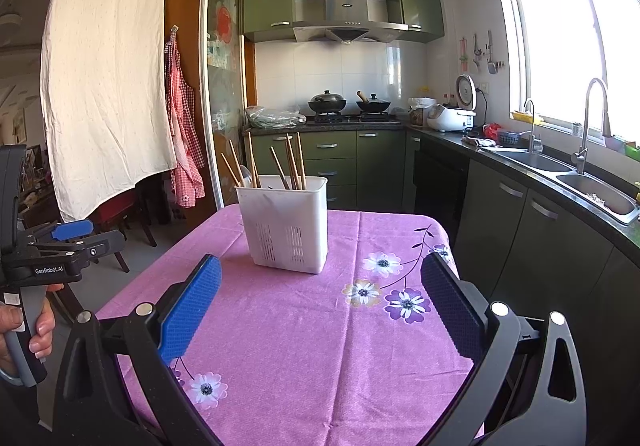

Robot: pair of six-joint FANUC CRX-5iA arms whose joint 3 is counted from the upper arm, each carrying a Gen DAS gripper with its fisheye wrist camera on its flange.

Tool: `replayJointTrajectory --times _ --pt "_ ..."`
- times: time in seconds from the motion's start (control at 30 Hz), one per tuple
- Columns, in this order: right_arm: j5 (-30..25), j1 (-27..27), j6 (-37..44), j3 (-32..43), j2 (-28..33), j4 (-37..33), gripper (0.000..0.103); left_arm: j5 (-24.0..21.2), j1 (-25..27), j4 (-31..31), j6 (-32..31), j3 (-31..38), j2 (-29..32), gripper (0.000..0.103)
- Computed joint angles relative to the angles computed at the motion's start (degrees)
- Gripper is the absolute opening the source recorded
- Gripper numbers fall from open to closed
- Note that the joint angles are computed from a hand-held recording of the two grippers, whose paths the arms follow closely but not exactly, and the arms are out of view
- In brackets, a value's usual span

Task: Organize utensils

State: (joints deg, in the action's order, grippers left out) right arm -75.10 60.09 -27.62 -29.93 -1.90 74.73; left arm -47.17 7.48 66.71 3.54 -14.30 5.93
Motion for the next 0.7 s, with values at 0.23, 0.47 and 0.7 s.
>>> replayJointTrajectory --times 0.23,0.47,0.7 --pt "0.37 -0.17 -0.10 -0.03 0.20 -0.07 0.099 0.63 -0.02 0.01 -0.26 -0.48 -0.54 0.096" --pt "0.69 -0.34 -0.11 0.06 0.37 -0.08 0.099 1.43 -0.42 -0.38 -1.10 -0.93 -1.08 0.096" --pt "0.86 -0.45 -0.25 0.02 0.51 -0.01 0.099 1.97 -0.39 -0.94 -0.34 -0.70 -1.03 0.096"
